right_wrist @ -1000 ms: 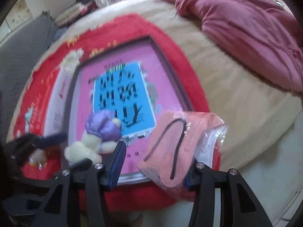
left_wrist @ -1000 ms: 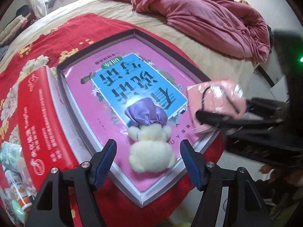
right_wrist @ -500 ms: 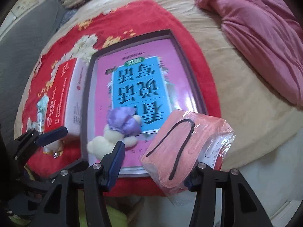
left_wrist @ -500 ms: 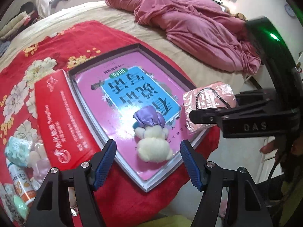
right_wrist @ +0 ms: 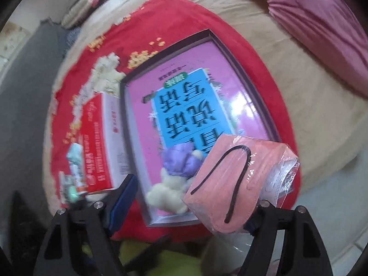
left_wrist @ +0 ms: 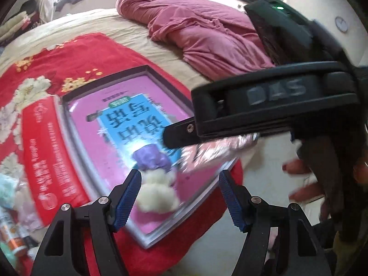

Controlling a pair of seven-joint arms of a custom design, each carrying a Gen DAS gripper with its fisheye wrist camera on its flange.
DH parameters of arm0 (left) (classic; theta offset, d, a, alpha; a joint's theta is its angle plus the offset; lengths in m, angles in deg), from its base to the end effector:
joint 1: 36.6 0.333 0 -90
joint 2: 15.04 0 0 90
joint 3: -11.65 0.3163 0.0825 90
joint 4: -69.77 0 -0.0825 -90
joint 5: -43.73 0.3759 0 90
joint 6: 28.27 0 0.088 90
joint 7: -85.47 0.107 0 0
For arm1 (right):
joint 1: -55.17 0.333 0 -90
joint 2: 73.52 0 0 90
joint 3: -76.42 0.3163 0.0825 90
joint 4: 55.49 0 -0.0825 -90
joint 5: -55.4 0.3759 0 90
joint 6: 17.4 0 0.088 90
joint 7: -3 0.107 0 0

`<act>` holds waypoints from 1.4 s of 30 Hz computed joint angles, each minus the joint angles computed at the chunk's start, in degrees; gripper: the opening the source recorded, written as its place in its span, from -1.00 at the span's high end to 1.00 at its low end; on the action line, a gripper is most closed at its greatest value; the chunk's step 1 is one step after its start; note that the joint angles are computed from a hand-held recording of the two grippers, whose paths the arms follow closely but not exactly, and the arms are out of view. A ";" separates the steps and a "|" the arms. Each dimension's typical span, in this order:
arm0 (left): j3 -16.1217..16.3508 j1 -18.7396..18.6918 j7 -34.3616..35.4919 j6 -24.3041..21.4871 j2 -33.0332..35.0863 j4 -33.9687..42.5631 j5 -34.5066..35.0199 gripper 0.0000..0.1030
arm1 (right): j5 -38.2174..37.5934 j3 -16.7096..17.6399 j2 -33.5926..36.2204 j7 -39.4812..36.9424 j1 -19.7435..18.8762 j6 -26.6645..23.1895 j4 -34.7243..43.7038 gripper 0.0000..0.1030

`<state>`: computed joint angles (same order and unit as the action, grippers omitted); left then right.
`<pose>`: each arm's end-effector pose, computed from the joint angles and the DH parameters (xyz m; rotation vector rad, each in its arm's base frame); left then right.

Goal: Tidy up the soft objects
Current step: 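Withdraw both open tools from the book tray back toward the pile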

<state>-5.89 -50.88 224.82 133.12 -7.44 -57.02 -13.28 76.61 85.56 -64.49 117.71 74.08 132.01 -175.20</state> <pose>0.4998 -0.2584 0.3619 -1.4842 2.5564 -1.0592 0.5300 0.2707 0.3923 -1.6819 2.1300 0.1935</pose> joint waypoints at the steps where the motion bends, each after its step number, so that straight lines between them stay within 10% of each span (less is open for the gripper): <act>1: -0.63 0.44 2.74 -0.69 0.46 0.59 -3.26 -0.39 | 2.24 0.45 -0.34 -1.10 -0.34 0.93 -0.61 -0.51; 6: -1.60 0.39 9.90 -1.68 1.51 1.88 -12.76 -0.39 | 11.12 1.26 -2.03 -6.07 -1.00 4.90 -4.29 -0.51; 20: -1.79 -0.93 14.26 2.90 3.96 4.69 -12.63 -0.44 | 20.68 0.62 -4.43 -17.74 0.59 5.34 -5.33 -0.51; 26: 0.62 -1.28 1.87 5.60 7.54 6.73 0.79 -0.44 | 23.16 -0.64 -5.61 -19.97 1.04 4.69 -5.83 -0.51; 32: 2.81 -0.43 -8.18 6.27 5.39 4.60 12.63 -0.44 | -11.94 -2.79 -2.88 -2.88 2.45 -7.81 1.76 -0.59; 37: 1.65 3.66 -7.41 4.04 2.13 2.46 13.38 -0.44 | -22.47 -2.87 0.37 0.47 2.94 -17.53 8.78 -0.59; 42: 2.20 6.15 -2.06 2.27 -1.62 -0.31 8.88 -0.44 | -16.82 -1.40 -1.16 -2.23 1.78 -10.03 6.05 -0.59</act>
